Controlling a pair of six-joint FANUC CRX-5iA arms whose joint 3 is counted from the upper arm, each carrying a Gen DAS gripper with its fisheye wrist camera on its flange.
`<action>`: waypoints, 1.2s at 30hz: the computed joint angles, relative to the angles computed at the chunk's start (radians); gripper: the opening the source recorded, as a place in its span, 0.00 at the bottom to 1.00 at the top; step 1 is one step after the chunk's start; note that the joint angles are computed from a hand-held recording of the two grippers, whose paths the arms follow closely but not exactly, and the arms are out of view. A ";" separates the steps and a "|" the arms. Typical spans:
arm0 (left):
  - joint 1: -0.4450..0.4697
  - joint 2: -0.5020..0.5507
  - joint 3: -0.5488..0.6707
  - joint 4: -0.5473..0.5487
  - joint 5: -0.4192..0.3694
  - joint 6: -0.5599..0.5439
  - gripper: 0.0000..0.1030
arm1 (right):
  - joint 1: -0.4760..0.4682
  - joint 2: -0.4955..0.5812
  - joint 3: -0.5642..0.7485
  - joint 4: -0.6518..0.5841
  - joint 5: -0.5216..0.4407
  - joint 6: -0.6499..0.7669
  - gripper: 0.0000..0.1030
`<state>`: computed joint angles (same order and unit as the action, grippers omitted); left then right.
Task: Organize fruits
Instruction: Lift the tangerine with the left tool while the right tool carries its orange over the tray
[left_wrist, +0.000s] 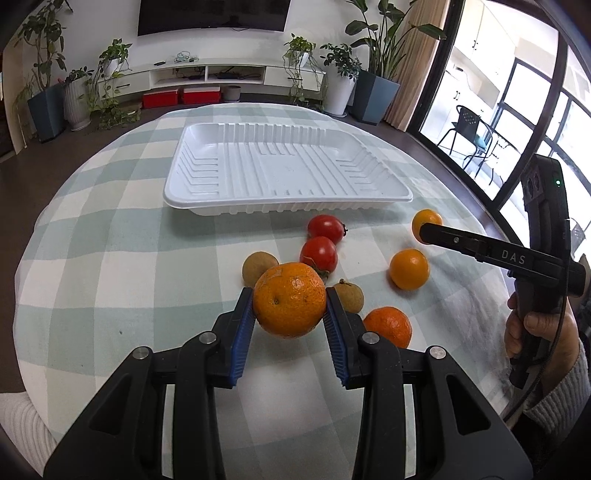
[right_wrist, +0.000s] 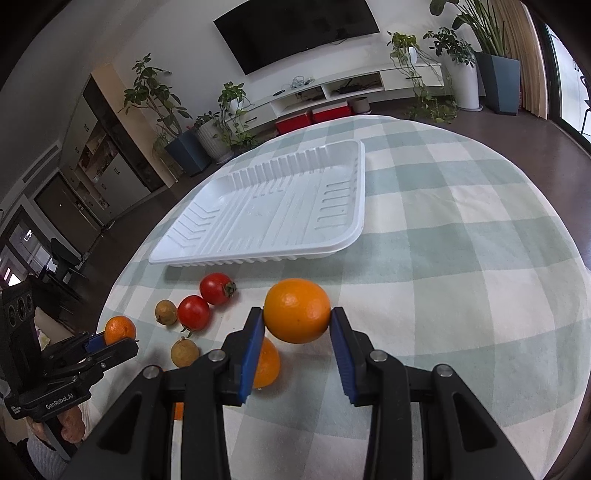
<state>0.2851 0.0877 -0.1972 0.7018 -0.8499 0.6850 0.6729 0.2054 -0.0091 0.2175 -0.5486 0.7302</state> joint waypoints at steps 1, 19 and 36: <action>-0.002 0.006 0.008 -0.001 0.004 0.001 0.33 | -0.001 0.002 0.004 -0.002 0.000 0.003 0.38; -0.020 0.122 0.165 -0.017 -0.010 0.053 0.33 | -0.022 0.048 0.080 -0.018 0.025 0.056 0.38; -0.039 0.193 0.265 -0.016 -0.005 0.078 0.33 | -0.033 0.080 0.135 -0.028 0.006 0.082 0.38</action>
<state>0.2465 0.2808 0.0680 0.6859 -0.8549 0.7629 0.6400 0.2854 0.1263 0.1894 -0.5429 0.8118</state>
